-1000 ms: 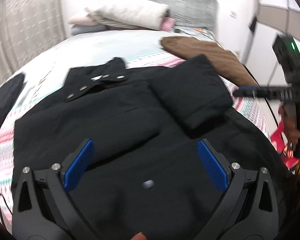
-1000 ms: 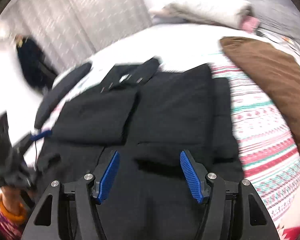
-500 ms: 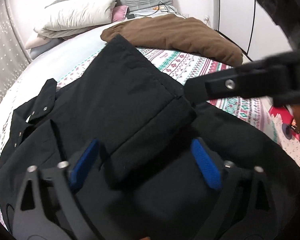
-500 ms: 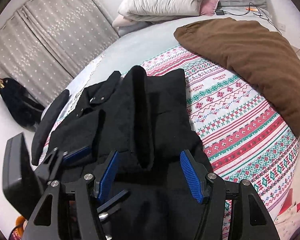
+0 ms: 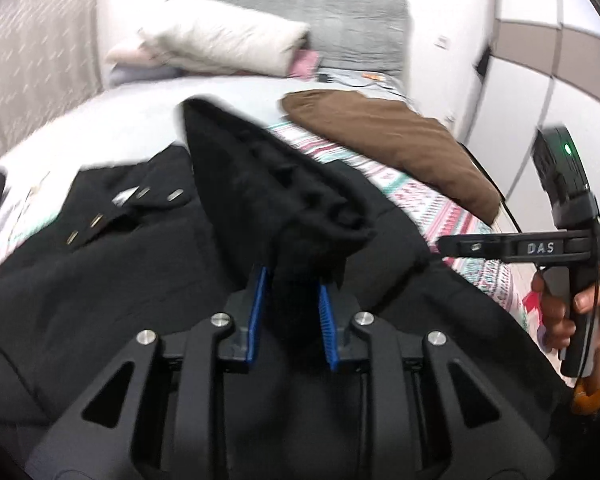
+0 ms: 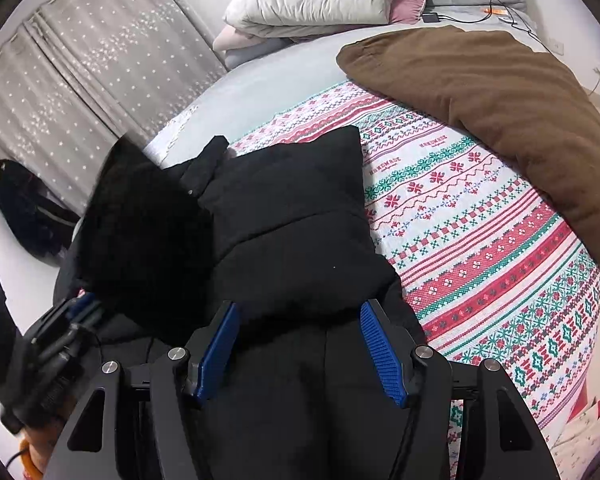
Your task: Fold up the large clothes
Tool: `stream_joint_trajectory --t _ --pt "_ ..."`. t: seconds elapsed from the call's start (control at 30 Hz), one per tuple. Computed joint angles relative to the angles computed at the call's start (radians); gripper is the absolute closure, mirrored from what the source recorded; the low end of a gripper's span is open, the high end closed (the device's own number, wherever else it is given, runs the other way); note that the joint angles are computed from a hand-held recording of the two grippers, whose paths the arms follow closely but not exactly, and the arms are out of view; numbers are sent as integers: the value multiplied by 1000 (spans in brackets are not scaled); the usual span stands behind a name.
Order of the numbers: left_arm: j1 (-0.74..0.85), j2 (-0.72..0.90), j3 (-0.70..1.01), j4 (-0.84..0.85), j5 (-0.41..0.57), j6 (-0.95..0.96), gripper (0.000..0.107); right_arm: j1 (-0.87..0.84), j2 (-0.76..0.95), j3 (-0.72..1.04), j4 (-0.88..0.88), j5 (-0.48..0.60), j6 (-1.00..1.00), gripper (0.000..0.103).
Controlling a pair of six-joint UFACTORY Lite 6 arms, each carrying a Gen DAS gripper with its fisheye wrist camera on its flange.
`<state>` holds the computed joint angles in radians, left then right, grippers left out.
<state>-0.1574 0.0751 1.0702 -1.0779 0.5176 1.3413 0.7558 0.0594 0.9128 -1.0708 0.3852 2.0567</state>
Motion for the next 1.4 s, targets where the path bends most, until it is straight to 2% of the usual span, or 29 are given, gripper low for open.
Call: stream_joint_trajectory --t 0.03,0.07,0.13,0.17,0.3,0.4,0.5,0.53,0.6,0.63,0.67,0.83,0.87,0.93,1.0,1.07,1.1,1.13,1.17,1.2,1.23,1.3,1.33,1.4 --pt "35 12 10 18 19 -12 68 -1 5 2 -4 -2 5 39" --pt "85 35 29 45 62 -25 47 -5 11 2 -4 -10 7 39" --pt "197 94 72 53 192 -12 23 -17 25 6 12 -24 -5 39" --pt "241 111 79 31 238 14 22 -23 31 6 14 -34 -4 39" --pt "404 244 183 -15 429 22 22 -39 45 -2 -49 -57 64 39" --pt "433 342 252 -20 447 -43 21 -46 67 3 -59 -53 85 39" --pt "396 444 348 2 436 -120 22 -58 89 4 -26 -57 78 39" --pt "383 464 368 -6 435 -125 27 -61 90 0 -26 -64 83 39" --pt "356 495 403 -9 432 -145 41 -61 92 -3 -32 -65 96 39" --pt "329 516 428 -3 412 -168 64 -59 93 -1 -32 -60 97 39" --pt "318 523 443 6 393 -180 98 -56 94 2 -38 -53 103 39" --pt "308 413 356 -198 248 -12 97 -8 84 9 -144 59 209 39" --pt "291 408 366 -168 171 -48 94 3 86 12 -172 88 233 39" --pt "225 436 389 8 -28 -169 85 25 97 27 -210 146 263 39" --pt "197 438 378 103 -123 -236 83 37 114 43 -245 173 287 40" --pt "196 381 326 31 -173 -159 83 39 131 57 -265 186 290 41" --pt "206 340 293 -67 -174 -63 82 40 140 69 -264 191 283 41" --pt "213 315 267 -172 -164 39 75 43 152 79 -279 198 286 42" --pt "225 296 250 -266 -130 130 66 44 162 89 -294 200 288 45" --pt "239 294 252 -317 -71 184 63 44 174 99 -314 204 296 52" --pt "248 306 268 -327 -20 203 59 44 183 106 -337 205 309 56" --pt "236 341 313 -259 36 166 59 31 204 114 -407 178 355 75" --pt "222 368 337 -219 49 151 59 22 213 115 -452 154 387 78" --pt "194 408 356 -134 11 120 59 4 244 129 -506 104 422 80"
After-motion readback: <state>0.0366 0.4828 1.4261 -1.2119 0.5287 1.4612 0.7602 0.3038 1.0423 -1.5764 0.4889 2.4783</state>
